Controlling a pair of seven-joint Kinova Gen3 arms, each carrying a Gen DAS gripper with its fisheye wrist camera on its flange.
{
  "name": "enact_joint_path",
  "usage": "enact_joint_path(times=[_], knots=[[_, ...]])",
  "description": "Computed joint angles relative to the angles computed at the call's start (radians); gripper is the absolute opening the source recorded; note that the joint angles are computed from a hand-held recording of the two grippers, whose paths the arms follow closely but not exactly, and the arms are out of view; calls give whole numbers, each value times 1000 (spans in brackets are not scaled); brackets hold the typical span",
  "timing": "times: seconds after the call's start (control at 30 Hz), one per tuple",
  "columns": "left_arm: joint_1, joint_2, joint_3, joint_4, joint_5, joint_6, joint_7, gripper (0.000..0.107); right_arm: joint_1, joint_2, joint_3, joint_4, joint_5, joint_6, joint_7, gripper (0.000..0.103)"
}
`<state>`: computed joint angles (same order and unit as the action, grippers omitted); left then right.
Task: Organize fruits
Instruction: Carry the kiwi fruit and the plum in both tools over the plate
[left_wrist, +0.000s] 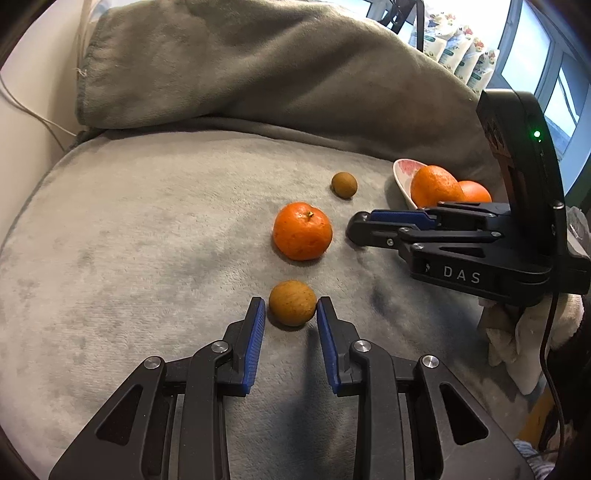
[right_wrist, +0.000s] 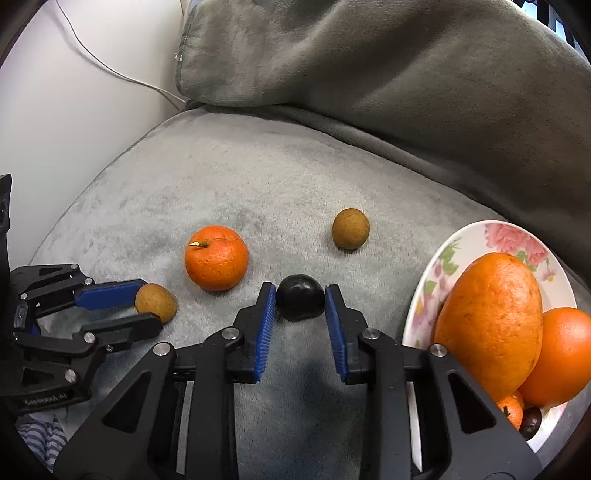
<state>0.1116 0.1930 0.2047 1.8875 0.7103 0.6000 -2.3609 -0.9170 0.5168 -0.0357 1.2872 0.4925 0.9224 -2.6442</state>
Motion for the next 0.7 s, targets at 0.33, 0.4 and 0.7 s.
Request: enact_joint_path(times=[0.33,0.4,0.7], knots=[[8,7,6,6,-11,-28,14,26,-2,5,-1,-10,-2,9,-1,29],[6,6,8,7,-9,-31,12,26,-3,4,0,-9,-1,10,-1,29],[-18,-13,2,20,35,-19,-27,26,-12,-4,5,8,15,1,-29,28]])
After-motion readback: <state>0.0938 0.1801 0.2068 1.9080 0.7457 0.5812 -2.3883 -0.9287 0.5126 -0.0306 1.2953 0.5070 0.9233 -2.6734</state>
